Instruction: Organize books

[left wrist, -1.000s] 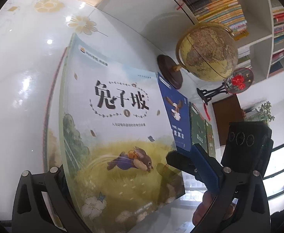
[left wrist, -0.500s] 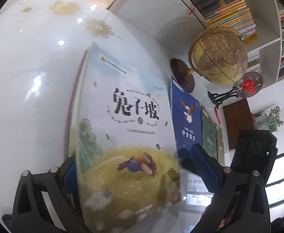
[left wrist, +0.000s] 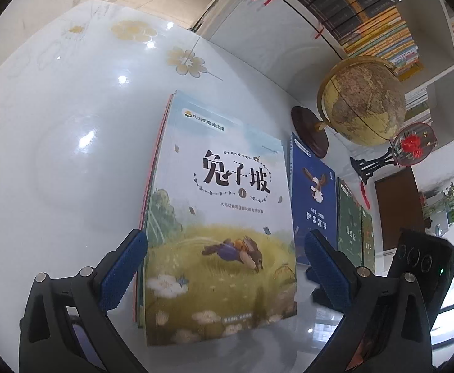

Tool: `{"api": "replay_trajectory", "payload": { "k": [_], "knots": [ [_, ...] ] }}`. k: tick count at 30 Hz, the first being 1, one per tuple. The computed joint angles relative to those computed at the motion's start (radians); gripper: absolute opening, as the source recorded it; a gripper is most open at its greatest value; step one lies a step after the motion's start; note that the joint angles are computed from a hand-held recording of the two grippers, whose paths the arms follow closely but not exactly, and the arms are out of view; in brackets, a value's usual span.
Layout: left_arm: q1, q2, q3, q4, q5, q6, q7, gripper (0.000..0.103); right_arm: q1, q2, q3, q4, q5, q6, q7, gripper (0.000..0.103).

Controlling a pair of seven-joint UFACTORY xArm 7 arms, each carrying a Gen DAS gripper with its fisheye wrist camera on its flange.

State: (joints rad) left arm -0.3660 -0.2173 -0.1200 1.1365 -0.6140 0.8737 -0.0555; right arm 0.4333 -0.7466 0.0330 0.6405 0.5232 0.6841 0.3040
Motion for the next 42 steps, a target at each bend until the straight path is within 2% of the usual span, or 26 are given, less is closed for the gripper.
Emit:
{"api": "replay_trajectory", "payload": {
  "k": [8,12,19,24,27,33,37,42],
  "knots": [
    [0.015,-0.066,0.014,-0.029,0.053,0.009,-0.031,0.1,0.14,0.048,-0.01,0.03,0.106,0.044,-0.138,0.044],
    [0.021,-0.088,0.029,-0.052,0.044,0.003,-0.039,0.1,0.178,0.117,-0.008,0.056,0.189,0.062,-0.193,0.044],
    [0.022,-0.111,0.038,-0.071,0.043,0.015,-0.035,0.1,0.138,0.206,0.035,0.111,0.227,0.1,-0.241,0.044],
    [0.02,-0.125,0.04,-0.082,0.037,0.021,-0.035,0.1,0.099,0.232,0.039,0.139,0.242,0.075,-0.241,0.044],
    [0.013,-0.126,0.037,-0.079,0.032,0.024,-0.035,0.1,0.104,0.215,0.023,0.126,0.295,0.084,-0.256,0.044],
    [-0.025,-0.063,-0.001,-0.011,0.014,0.0,-0.034,0.1,0.052,0.057,0.045,0.037,0.233,0.116,-0.144,0.044],
    [-0.064,0.015,-0.05,0.086,0.031,-0.009,-0.05,0.1,-0.023,-0.08,0.041,-0.01,0.091,0.188,-0.04,0.044],
    [-0.132,0.147,-0.132,0.251,0.099,-0.02,-0.109,0.1,-0.133,-0.312,-0.033,-0.079,-0.042,0.3,0.042,0.044]
  ]
}}
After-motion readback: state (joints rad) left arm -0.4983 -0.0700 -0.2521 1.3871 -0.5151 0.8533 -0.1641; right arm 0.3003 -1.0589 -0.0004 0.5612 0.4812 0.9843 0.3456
